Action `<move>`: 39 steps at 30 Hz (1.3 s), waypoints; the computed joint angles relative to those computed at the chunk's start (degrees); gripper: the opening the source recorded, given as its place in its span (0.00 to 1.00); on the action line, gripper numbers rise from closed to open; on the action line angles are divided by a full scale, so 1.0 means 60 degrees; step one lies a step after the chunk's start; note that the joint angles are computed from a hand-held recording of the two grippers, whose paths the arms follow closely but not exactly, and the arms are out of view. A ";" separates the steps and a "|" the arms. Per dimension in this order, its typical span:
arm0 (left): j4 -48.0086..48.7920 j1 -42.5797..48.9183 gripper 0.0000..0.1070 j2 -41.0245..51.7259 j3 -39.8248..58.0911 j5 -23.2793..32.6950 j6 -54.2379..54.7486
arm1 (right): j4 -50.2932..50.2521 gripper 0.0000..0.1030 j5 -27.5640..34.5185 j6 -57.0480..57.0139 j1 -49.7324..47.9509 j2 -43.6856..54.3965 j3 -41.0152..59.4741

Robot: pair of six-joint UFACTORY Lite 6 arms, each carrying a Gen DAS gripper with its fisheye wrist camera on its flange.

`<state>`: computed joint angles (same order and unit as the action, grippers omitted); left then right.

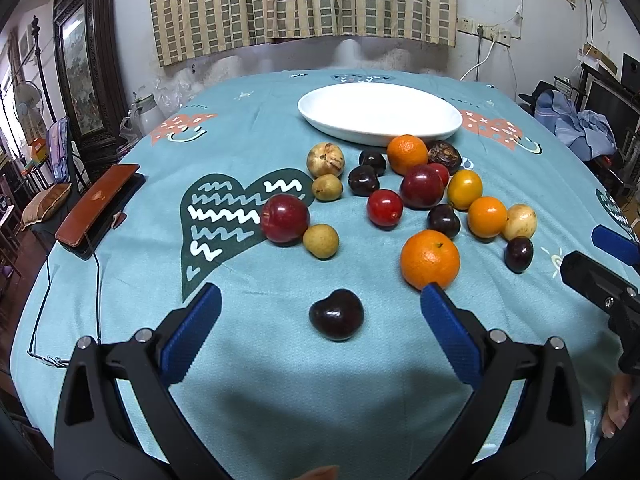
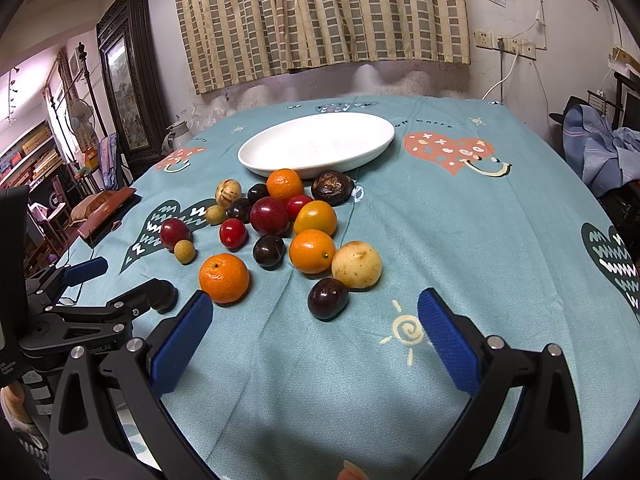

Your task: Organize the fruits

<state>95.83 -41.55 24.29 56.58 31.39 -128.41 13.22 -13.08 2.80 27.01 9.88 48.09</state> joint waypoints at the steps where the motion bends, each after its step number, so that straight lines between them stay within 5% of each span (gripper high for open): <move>1: 0.0036 0.0007 0.94 -0.0029 -0.0049 -0.0005 -0.0033 | 0.0039 0.99 0.0001 -0.0030 0.0005 -0.0028 -0.0020; 27: 0.0157 0.0024 0.94 0.0243 0.0143 -0.0226 -0.0172 | -0.0151 0.99 0.0093 0.0135 -0.0032 -0.0059 0.0022; 39: 0.4121 0.0889 0.88 -0.0244 -0.0672 -0.2135 -0.3012 | -0.3700 0.99 -0.0878 0.3384 -0.0112 -0.0278 -0.0593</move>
